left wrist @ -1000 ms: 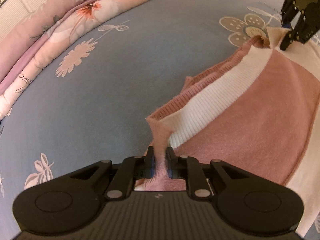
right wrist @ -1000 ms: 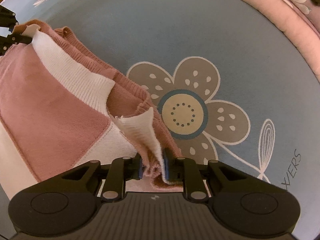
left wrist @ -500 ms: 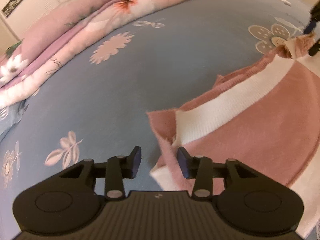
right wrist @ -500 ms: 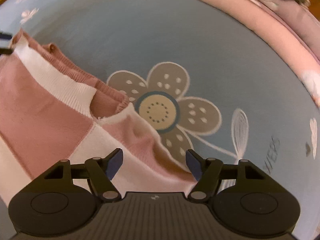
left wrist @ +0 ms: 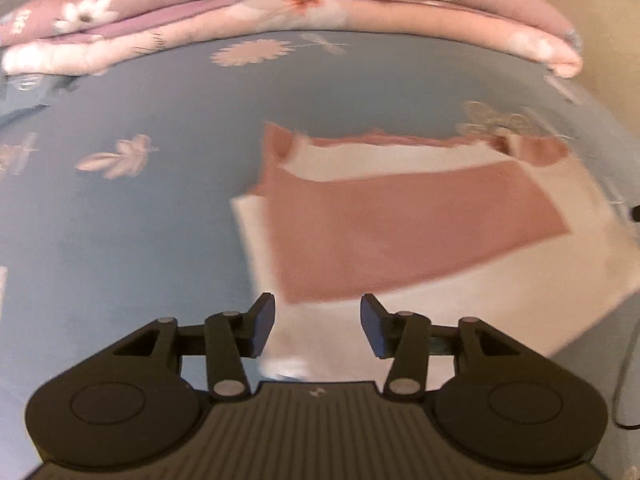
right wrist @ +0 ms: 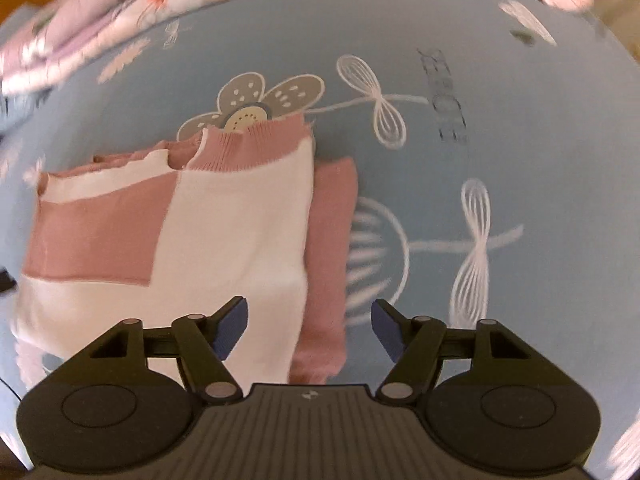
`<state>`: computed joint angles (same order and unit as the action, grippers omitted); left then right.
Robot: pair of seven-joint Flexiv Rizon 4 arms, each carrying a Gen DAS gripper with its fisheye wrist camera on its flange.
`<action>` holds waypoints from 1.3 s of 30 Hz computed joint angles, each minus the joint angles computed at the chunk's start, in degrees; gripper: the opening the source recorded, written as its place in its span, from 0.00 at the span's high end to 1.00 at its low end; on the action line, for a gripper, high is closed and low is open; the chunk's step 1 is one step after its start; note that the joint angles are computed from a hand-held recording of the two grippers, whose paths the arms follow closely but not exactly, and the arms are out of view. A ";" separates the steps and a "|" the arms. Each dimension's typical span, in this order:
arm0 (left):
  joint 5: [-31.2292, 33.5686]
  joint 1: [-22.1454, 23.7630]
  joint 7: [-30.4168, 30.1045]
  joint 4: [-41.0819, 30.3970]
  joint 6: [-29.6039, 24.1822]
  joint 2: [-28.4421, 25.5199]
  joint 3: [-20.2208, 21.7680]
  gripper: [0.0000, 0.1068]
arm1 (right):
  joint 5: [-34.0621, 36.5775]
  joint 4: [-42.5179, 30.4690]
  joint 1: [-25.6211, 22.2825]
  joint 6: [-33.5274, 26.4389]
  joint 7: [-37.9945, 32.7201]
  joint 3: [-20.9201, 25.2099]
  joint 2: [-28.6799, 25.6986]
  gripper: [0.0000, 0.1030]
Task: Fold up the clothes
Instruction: 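Open both grippers to release the ribbed hem onto the sweater, then lift both open grippers away from the folded sweater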
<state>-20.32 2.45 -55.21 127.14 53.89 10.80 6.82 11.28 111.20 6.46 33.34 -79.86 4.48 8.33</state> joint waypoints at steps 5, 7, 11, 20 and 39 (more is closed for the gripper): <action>2.40 -0.70 1.34 0.91 0.13 -1.45 -1.13 0.54 | 1.61 2.80 0.60 -0.71 0.62 0.76 0.48 0.69; 6.22 -0.02 -0.11 0.11 -0.94 -1.92 -1.57 0.54 | 0.33 3.26 0.60 -2.07 0.73 0.77 0.46 0.73; 9.28 0.17 -2.28 -1.95 -3.18 -1.81 -2.15 0.55 | -0.18 2.05 0.59 -3.95 0.24 0.29 0.73 0.69; -5.00 -6.40 6.53 -0.73 5.94 -4.37 -3.65 0.48 | 2.53 -11.29 5.19 6.77 -16.25 1.52 -10.09 0.68; -22.60 -8.93 16.58 1.94 10.31 -8.33 -5.15 0.38 | -1.45 -46.03 9.08 -16.31 -50.42 8.63 -39.73 0.59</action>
<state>-42.92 -6.48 -38.63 129.08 64.20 2.47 1.68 9.83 65.18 15.54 17.04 -130.28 13.10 -31.40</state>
